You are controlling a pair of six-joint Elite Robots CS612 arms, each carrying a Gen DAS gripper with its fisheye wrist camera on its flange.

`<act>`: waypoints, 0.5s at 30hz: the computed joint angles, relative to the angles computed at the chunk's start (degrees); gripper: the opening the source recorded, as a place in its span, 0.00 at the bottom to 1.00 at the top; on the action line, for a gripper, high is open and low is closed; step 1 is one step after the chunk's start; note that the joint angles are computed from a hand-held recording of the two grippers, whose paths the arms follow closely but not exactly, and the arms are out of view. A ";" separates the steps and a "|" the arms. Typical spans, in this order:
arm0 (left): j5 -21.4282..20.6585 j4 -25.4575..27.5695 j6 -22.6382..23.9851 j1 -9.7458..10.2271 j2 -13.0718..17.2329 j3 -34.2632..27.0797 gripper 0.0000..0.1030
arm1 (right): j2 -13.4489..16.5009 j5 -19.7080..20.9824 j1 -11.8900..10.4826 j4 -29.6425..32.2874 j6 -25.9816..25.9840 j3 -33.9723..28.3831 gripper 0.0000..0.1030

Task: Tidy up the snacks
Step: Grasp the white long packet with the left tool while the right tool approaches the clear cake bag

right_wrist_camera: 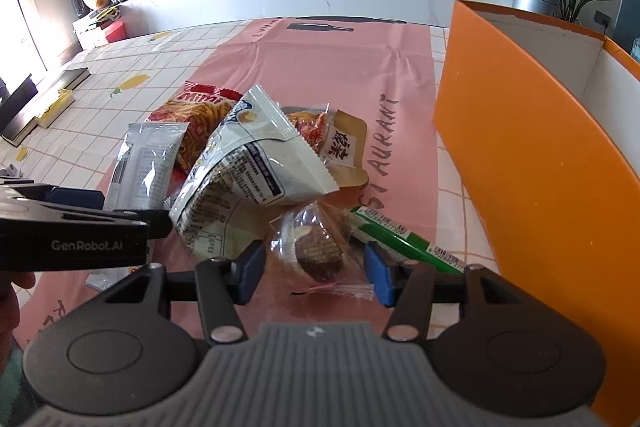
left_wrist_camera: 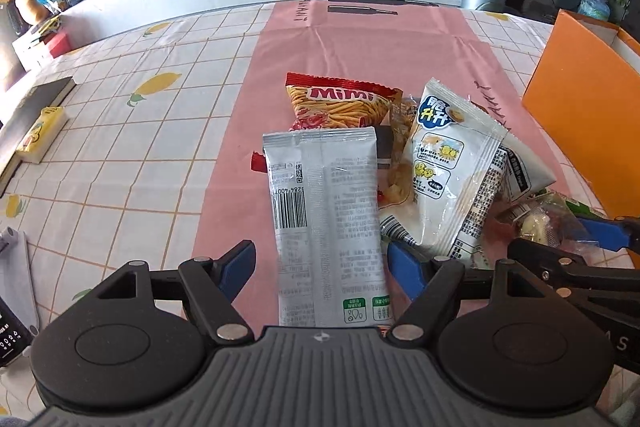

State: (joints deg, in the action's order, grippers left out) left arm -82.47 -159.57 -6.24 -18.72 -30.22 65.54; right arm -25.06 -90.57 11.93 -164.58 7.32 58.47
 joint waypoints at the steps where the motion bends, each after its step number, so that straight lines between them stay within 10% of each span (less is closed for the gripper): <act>1: 0.22 0.11 0.15 -0.04 0.15 -0.20 0.80 | 0.02 0.05 -0.01 -0.15 -0.04 0.02 0.51; 7: -2.99 0.81 -1.55 0.52 0.18 -0.45 0.56 | -0.11 -0.38 0.12 -0.25 -0.57 0.30 0.50; 15: -2.75 -1.06 -2.81 0.53 -1.30 1.46 0.54 | -0.60 -1.14 0.41 -0.06 -1.94 0.70 0.49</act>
